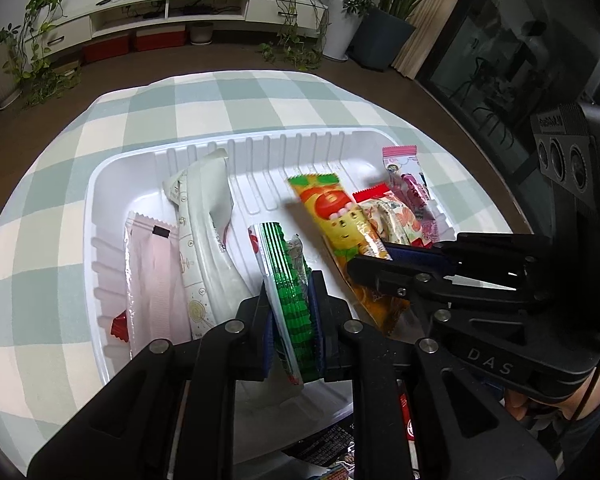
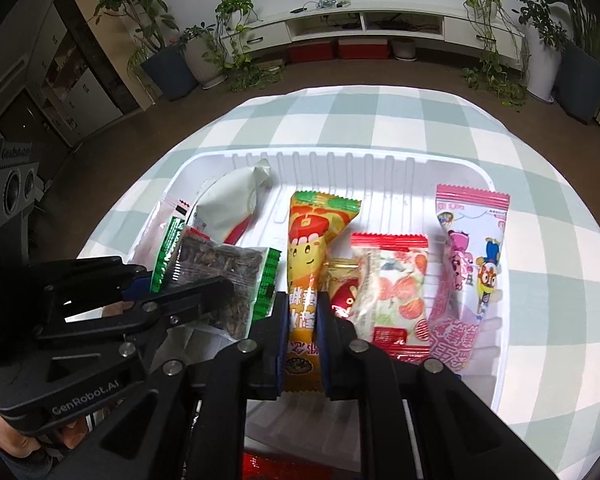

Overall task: Organize snacks
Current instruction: 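Open both grippers in the tray and withdraw them toward the remaining snacks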

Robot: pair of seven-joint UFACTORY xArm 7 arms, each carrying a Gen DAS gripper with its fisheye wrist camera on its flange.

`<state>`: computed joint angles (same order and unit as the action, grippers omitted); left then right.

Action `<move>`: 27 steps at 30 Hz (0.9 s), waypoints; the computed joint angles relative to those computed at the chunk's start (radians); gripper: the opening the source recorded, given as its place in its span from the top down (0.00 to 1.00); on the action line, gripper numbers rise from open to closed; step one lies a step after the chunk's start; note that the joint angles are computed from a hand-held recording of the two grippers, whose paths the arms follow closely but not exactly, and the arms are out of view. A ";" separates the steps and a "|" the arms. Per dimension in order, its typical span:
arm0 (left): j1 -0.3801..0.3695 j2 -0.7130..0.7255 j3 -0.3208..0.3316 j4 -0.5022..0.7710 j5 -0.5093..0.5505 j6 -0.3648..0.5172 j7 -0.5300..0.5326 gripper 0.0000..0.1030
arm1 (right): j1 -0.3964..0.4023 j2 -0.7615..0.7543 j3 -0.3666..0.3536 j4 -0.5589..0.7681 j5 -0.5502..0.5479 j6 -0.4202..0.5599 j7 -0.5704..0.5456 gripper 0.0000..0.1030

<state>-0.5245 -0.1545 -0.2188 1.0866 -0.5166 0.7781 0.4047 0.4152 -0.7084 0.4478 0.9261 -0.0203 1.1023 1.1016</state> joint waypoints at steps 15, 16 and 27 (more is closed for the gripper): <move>-0.004 -0.070 0.015 -0.030 -0.003 -0.021 -0.010 0.45 | -0.004 -0.009 0.020 0.029 -0.027 0.048 0.016 0.66; -0.004 -0.091 0.018 -0.040 -0.006 -0.024 -0.011 0.39 | -0.008 -0.016 0.024 0.037 -0.034 0.058 0.019 0.61; -0.024 -0.389 0.098 -0.200 -0.088 -0.003 0.004 0.01 | -0.059 -0.211 0.112 0.116 -0.024 0.078 0.123 0.09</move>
